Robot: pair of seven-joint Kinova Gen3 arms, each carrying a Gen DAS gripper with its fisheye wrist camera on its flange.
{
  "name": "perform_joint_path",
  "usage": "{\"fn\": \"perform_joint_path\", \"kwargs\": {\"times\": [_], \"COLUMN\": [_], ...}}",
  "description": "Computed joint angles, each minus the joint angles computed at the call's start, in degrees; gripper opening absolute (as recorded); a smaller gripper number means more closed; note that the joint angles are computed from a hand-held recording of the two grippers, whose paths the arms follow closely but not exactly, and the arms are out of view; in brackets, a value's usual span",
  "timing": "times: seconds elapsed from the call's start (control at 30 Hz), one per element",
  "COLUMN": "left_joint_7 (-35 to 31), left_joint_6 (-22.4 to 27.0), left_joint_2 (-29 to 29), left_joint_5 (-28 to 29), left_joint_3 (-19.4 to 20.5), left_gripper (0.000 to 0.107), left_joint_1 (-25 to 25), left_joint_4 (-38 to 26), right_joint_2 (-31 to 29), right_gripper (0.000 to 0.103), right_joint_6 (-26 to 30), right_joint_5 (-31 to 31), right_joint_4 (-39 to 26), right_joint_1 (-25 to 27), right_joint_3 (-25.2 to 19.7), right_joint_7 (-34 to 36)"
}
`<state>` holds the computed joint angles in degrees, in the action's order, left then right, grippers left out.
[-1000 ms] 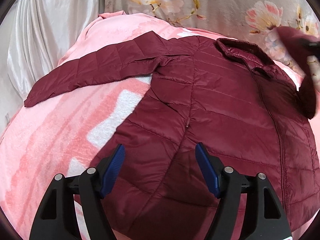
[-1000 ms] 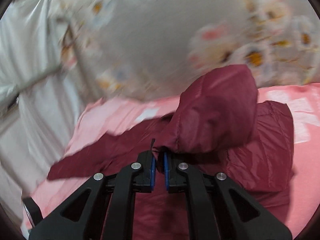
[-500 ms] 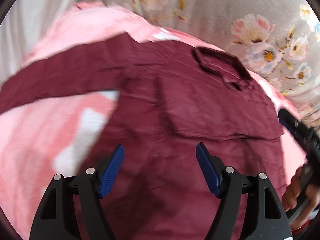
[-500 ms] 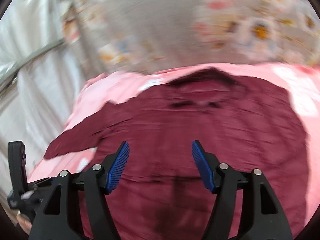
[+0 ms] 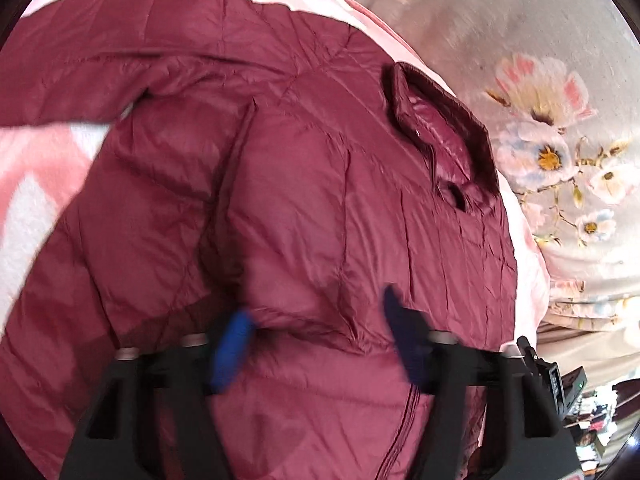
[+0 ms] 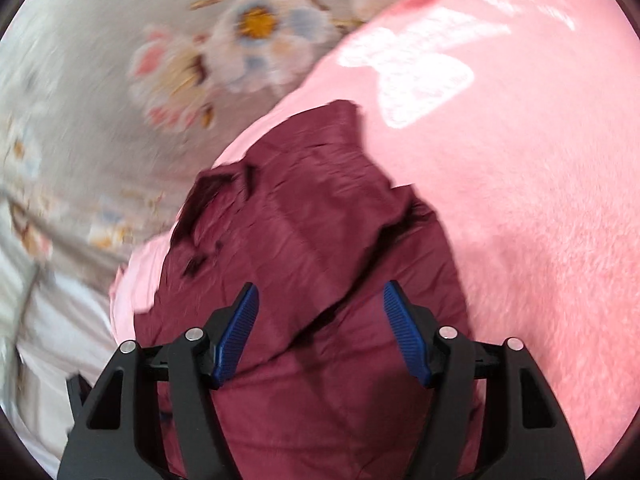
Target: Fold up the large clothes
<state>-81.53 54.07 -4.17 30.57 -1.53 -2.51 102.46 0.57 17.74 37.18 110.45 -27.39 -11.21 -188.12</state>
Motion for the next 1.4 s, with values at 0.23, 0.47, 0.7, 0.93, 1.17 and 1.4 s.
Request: {"fn": "perform_joint_path", "kwargs": {"times": [0.23, 0.47, 0.7, 0.93, 1.17, 1.4], "left_joint_7": [1.63, 3.0, 9.75, 12.06, 6.12, 4.91], "left_joint_6": [-1.32, -6.93, -13.62, -18.09, -20.73, -21.47], "left_joint_2": [-0.37, -2.24, -1.85, -2.51, -3.8, -4.23], "left_joint_5": [-9.17, -19.11, -27.63, -28.48, -19.81, -18.14], "left_joint_3": [2.11, 4.66, 6.91, 6.31, 3.17, 3.58], "left_gripper": [0.0, 0.001, 0.004, 0.01, 0.016, 0.016], "left_joint_1": [0.89, 3.07, 5.84, 7.27, 7.64, 6.85], "left_joint_4": [-4.0, -1.27, 5.49, 8.08, 10.16, 10.94], "right_joint_2": [2.53, 4.45, 10.07, 6.36, 15.52, 24.49], "right_gripper": [0.002, 0.0, 0.0, 0.007, 0.013, 0.013], "right_joint_6": [4.39, 20.7, 24.61, 35.84, 37.93, 37.54], "right_joint_5": [13.15, 19.98, 11.75, 16.43, 20.76, 9.77], "right_joint_4": [-3.43, -8.77, -11.17, -13.28, -27.27, -34.35], "right_joint_1": [5.16, 2.26, 5.89, -3.57, -8.37, -14.39], "right_joint_3": [-5.81, -11.6, -14.94, -14.1, -20.89, -13.47], "right_joint_7": [-13.12, -5.39, 3.84, -1.25, 12.59, 21.64]}}
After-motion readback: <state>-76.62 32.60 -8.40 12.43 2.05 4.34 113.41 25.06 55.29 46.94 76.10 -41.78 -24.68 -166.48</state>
